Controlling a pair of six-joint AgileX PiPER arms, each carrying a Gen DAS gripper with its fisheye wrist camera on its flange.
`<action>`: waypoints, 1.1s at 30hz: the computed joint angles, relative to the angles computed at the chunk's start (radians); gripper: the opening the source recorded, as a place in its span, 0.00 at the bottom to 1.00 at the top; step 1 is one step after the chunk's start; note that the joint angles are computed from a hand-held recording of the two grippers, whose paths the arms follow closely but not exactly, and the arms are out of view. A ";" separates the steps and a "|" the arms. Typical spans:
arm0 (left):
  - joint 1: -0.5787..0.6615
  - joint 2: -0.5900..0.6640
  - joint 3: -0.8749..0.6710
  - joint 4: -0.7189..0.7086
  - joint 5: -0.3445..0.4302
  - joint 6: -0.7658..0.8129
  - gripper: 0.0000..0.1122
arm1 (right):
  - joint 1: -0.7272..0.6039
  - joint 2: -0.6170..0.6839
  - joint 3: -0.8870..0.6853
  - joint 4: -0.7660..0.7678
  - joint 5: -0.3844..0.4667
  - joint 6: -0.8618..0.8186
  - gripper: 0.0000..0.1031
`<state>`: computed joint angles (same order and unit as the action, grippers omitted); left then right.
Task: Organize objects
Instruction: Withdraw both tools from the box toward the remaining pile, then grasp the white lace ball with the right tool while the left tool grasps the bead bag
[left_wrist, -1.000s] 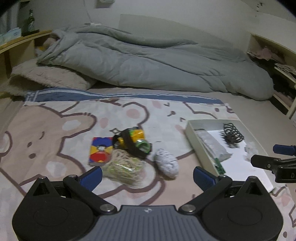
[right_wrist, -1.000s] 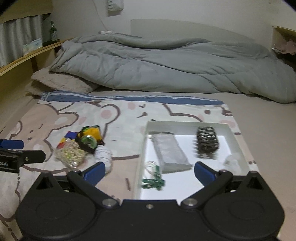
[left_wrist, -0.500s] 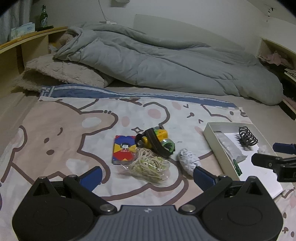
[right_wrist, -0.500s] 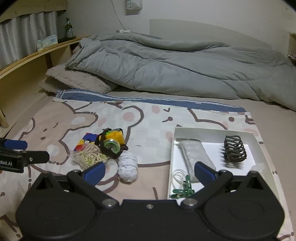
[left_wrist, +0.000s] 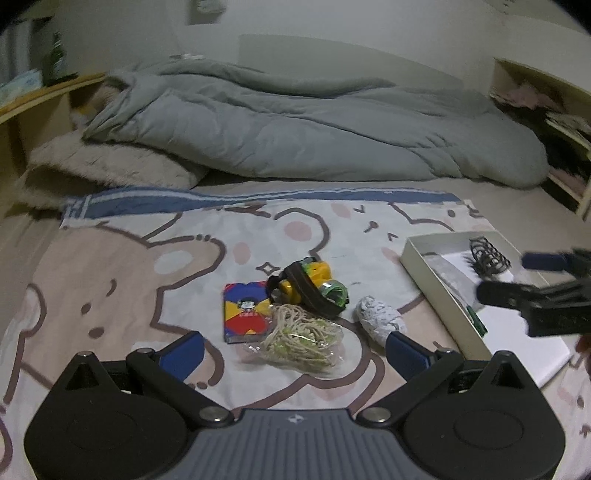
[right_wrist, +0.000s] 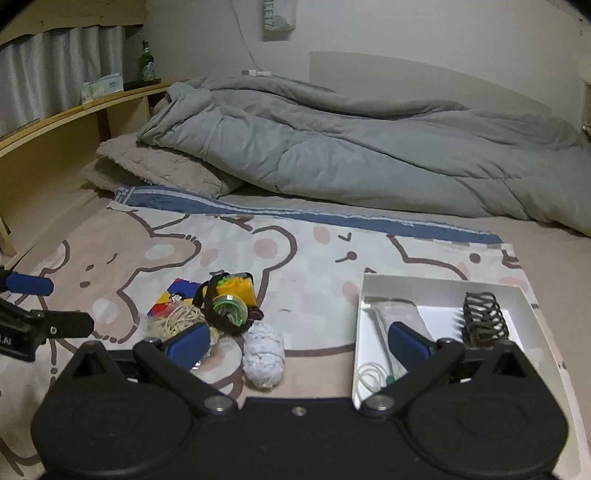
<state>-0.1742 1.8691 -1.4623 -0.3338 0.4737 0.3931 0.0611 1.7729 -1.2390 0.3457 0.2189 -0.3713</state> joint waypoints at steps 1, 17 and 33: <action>0.000 0.005 -0.004 -0.017 0.004 0.032 0.92 | 0.002 0.009 -0.004 0.028 -0.008 -0.038 1.00; -0.011 0.227 -0.202 -0.067 0.089 0.273 0.92 | 0.031 0.270 -0.272 -0.146 0.068 0.032 0.94; -0.074 0.660 -0.839 0.160 0.393 0.101 0.92 | -0.015 0.481 -0.565 0.113 0.375 -0.040 0.72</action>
<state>-0.2484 2.5291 -2.3011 -0.1740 0.8669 0.4944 0.0466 2.2537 -1.8037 0.4586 0.5943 -0.4116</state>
